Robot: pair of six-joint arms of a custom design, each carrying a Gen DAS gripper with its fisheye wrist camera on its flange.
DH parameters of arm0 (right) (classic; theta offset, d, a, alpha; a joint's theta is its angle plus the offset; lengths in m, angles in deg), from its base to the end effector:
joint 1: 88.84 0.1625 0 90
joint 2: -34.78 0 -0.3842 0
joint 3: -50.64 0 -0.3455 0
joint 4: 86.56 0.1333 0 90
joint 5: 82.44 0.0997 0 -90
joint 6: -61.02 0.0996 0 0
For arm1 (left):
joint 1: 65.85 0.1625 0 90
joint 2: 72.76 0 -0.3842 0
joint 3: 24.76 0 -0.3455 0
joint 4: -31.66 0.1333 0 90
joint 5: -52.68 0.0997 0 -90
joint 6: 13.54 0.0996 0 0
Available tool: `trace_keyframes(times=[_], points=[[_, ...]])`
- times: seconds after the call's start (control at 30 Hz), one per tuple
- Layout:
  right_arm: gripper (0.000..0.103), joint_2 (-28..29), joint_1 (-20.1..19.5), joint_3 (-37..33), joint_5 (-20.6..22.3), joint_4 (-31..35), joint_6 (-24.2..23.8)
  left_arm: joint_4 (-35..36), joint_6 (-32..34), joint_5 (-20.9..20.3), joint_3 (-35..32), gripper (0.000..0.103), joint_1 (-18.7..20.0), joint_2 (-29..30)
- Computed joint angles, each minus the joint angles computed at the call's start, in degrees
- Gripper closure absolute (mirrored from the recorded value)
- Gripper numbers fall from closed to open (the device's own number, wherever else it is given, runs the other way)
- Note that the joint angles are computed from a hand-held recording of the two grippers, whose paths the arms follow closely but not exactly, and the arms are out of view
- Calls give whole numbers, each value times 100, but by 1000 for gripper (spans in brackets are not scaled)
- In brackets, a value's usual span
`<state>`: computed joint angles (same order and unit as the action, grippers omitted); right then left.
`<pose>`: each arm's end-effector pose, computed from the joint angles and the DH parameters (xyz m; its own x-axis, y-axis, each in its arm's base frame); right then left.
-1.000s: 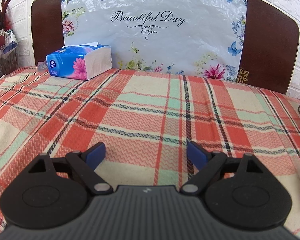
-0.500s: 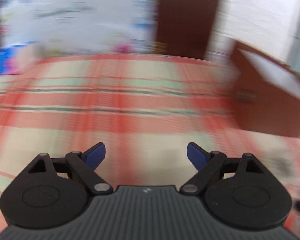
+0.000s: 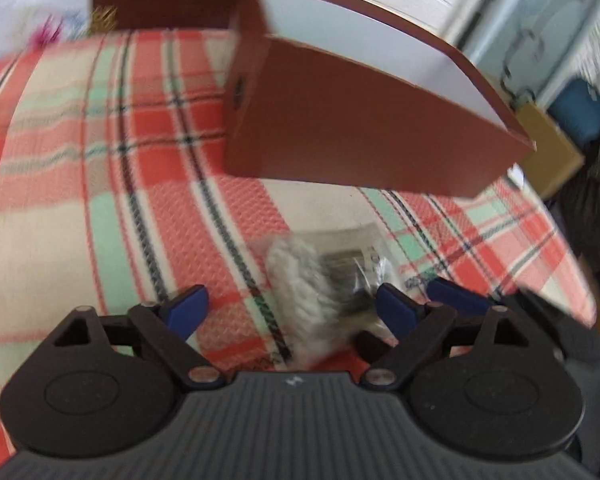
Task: Organize objects
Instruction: 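Grasp the cotton-swab bag with the left gripper, then drop the cotton-swab bag into the brown box from the left gripper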
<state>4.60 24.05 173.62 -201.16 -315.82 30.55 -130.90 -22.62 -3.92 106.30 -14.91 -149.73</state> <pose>0.2527 -0.3788 0.0227 -0.6772 -0.3392 0.6529 -0.7093 0.5367 -0.4569 -0.1124 -0.4370 0.2097 -0.8430 0.2695 -0.4656 0.4705 0.7889 -0.3952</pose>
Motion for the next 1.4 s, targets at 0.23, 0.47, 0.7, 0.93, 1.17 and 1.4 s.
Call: trace_keyframes(times=[0.23, 0.47, 0.7, 0.93, 1.17, 1.4], points=[[71, 39, 26, 104, 234, -571, -30, 420, 89, -303, -237, 57, -190, -130], [71, -42, 231, -110, 301, -2178, -1012, -479, 1121, -69, -599, 57, -958, 176], [71, -174, -301, -1119, 510, -1671, -1300, -747, 1952, 172, -2154, 53, -829, 1712], [57, 246, -653, -2189, -335, -1117, -1042, -1064, 2311, 1747, -3169, 31, -657, 3137], [46, 312, -553, -1950, -262, -1738, -1148, -1018, 1891, 1999, -2820, 30, -817, 2880], [41, 207, -192, -1565, -450, -2202, -715, -946, 1374, 2298, -1957, 22, -1267, 2169]])
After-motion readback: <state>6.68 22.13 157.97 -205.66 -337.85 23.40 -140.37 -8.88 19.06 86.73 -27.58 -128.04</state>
